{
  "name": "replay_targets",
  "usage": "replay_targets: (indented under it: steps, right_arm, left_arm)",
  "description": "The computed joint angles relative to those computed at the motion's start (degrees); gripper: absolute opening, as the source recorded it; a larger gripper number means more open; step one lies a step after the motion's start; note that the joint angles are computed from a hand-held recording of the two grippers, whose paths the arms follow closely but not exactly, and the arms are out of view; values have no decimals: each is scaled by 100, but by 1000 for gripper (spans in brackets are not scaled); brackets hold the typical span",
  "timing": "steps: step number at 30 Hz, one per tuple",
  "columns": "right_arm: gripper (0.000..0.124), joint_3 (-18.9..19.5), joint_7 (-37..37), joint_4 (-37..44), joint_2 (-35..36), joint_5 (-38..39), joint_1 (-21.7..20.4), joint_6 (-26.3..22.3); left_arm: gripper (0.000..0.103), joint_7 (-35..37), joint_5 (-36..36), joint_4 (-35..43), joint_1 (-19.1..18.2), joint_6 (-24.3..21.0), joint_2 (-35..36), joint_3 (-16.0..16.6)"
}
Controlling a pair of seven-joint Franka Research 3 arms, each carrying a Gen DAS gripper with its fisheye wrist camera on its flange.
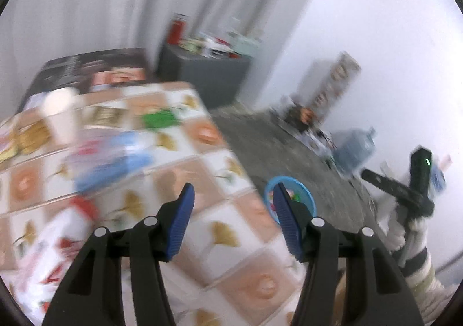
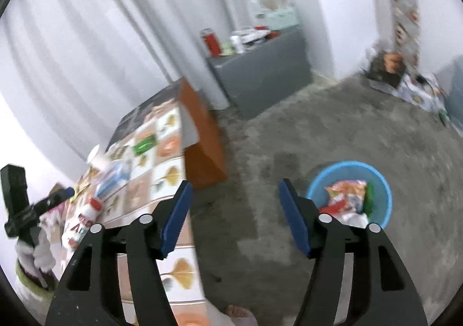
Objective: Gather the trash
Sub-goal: 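Swing both tools back toward the table, then grasp the clear flower-print plastic bag with the left tool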
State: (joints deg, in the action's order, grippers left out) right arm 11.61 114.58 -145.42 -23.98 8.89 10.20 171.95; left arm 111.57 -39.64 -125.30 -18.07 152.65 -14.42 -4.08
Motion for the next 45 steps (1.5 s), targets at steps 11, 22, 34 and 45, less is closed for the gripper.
replay_targets:
  steps: [11,22,34,45]
  right_arm:
    - [71,-151,-1231,2052,1820,212,1150,-539]
    - [71,-182,-1639,4878,4156,1258,1511,-1923]
    - [71,-221,-1405,5930,5017,1512,1530,-2618]
    - [71,-316,-1366,5849,4950,1297,1610,-2527]
  left_arm:
    - [55,40,-1117,247,873,-983,274,805]
    - [53,-405,-1451,1680,1745,-1880,1896,324]
    - [49,-726,-595,2371,2325,-1867,2621,-423]
    - [10,-725,-54,2577,2443,-1796,2824,-642]
